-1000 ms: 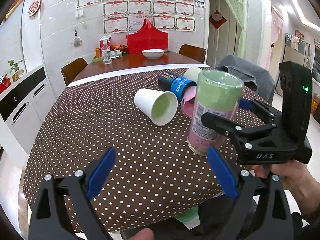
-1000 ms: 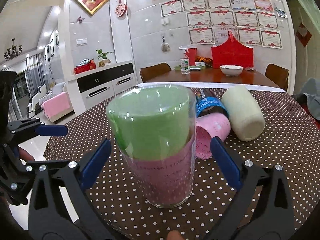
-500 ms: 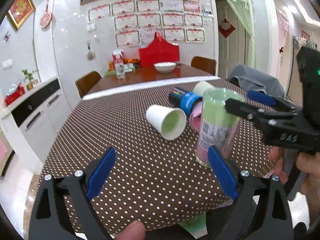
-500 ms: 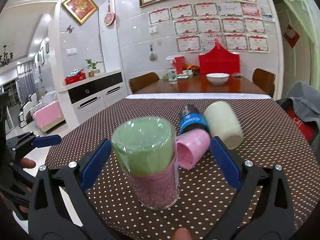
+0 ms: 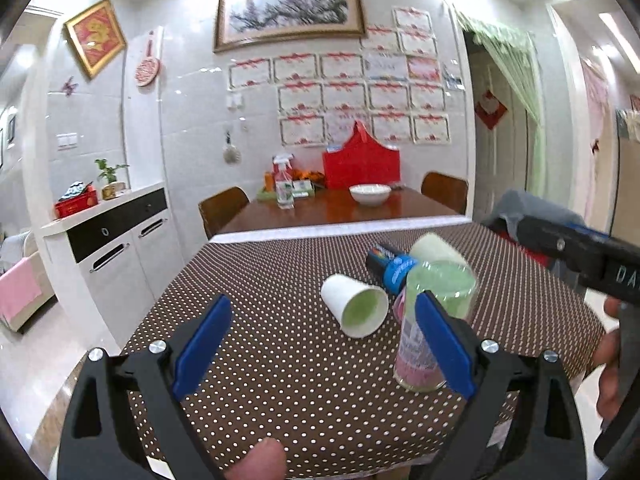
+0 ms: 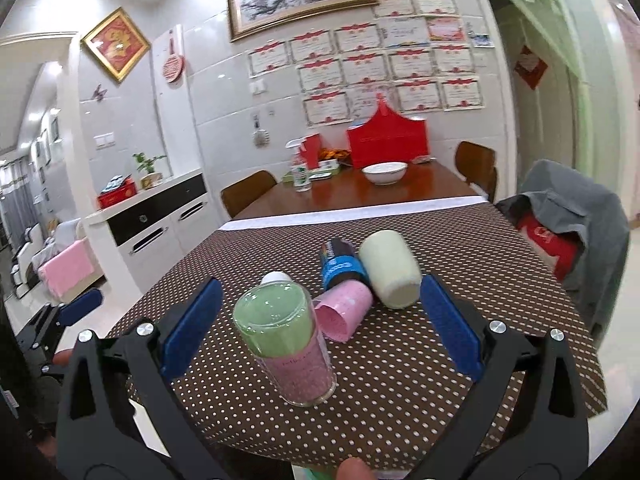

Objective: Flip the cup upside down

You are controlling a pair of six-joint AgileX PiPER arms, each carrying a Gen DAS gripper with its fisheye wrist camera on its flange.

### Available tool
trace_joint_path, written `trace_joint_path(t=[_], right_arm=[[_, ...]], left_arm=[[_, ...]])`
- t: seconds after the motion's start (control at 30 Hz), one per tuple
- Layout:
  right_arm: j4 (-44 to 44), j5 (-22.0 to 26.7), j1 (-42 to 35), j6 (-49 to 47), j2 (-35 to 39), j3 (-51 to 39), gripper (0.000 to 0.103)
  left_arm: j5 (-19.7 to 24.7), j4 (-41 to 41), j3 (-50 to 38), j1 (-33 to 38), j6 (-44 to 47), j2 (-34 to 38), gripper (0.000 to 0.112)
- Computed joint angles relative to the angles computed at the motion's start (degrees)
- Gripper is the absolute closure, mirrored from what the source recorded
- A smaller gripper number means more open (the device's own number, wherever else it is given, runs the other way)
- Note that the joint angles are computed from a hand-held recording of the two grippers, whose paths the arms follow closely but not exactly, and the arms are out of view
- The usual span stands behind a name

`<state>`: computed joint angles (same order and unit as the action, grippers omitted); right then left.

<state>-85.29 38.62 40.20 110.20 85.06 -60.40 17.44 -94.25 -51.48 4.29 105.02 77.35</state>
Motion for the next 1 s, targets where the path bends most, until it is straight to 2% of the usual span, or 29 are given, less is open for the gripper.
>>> trace_joint_path(t=[0.17, 0.4, 0.57, 0.7, 1.0], right_arm=[[1.77, 7.8, 4.52, -2.27, -0.94, -0.42, 0.006], [2.48, 14.92, 8.41, -2.9, -0.31, -1.04, 0.006], [3.44, 16.62, 9.5, -2.56, 0.23, -0.93, 0.006], [2.86, 19.74, 10.8, -1.71, 0.34, -0.85, 0.006], [2.52, 22.09, 12.18, -1.55, 0.0, -1.12, 0.006]], left_arm=[[-2.5, -4.86, 2.45, -0.92, 2.83, -4.46, 0.021], [-1.51, 5.5, 2.28, 0.47, -9.92, -7.75, 0.021], [-0.19, 9.12, 2.5, 1.57, -13.33, -9.11, 0.021], [0.34, 9.44, 2.8, 1.83, -13.8, -9.82, 0.021], [0.78, 9.71, 2.67, 2.04, -14.85, -10.2, 0.021]])
